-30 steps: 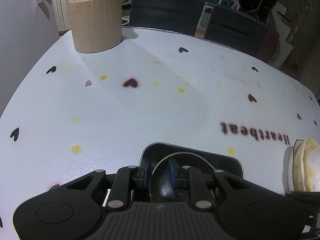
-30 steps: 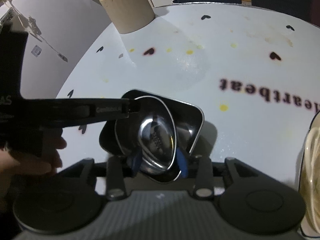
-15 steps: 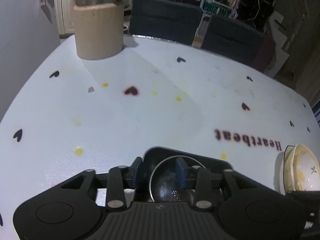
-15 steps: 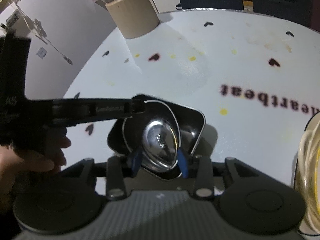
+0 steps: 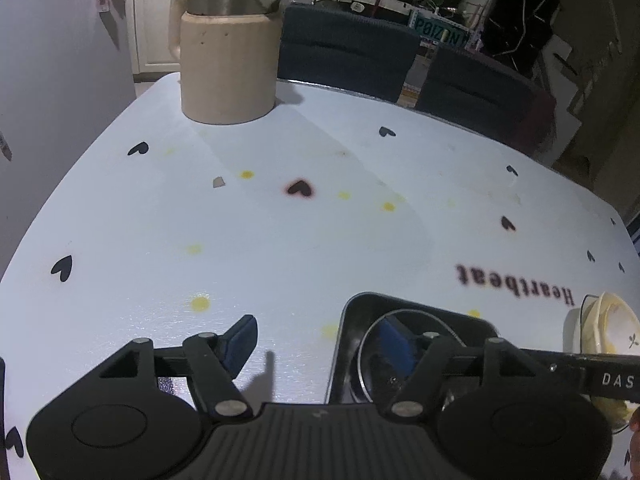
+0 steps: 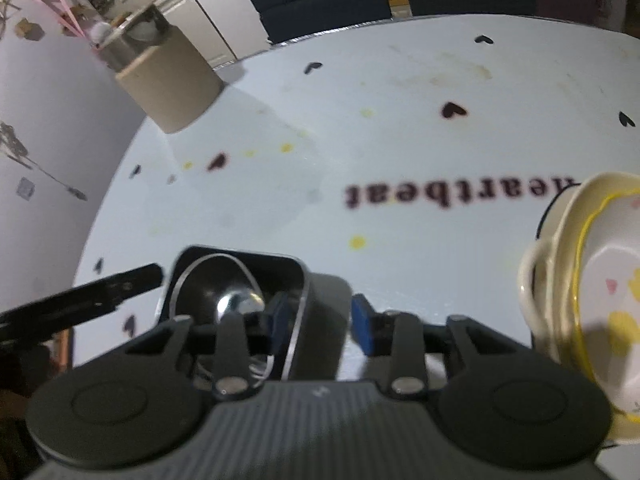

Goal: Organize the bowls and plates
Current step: 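Close both tools on the square dish rim holding the round bowl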

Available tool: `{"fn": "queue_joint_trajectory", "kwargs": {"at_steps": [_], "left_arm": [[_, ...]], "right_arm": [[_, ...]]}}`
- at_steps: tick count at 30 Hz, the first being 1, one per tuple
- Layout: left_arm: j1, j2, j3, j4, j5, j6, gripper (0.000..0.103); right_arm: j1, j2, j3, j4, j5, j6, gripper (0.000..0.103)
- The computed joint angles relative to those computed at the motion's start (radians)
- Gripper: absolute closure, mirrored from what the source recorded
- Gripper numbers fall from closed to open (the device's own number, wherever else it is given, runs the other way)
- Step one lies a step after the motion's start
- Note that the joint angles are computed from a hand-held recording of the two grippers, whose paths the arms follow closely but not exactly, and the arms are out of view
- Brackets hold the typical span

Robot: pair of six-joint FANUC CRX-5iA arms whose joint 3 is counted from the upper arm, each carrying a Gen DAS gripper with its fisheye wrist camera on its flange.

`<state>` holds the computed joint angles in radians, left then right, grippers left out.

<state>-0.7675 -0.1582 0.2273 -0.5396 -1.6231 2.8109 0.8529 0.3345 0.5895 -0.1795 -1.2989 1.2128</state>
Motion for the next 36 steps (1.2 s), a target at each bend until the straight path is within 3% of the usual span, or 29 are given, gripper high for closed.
{"fn": "queue_joint_trajectory", "kwargs": {"at_steps": [8,17,25,36], "left_arm": [[0.017,-0.027,-0.036,0.006,0.021,-0.022,0.034],[0.047,-0.028,-0.047,0.053,0.009,-0.079,0.036],[0.100,-0.041,-0.084,0.162,0.077,-0.163,0.065],[0.173,-0.046,-0.135,0.303,0.153,-0.218,0.097]], "right_arm": [[0.001,0.031,0.013,-0.041,-0.018,0.024,0.069],[0.048,0.039,-0.004,0.024,-0.033,0.028,0.070],[0.044,0.055,0.013,0.007,-0.031,0.045,0.090],[0.048,0.056,0.013,0.019,-0.030,0.010,0.096]]}}
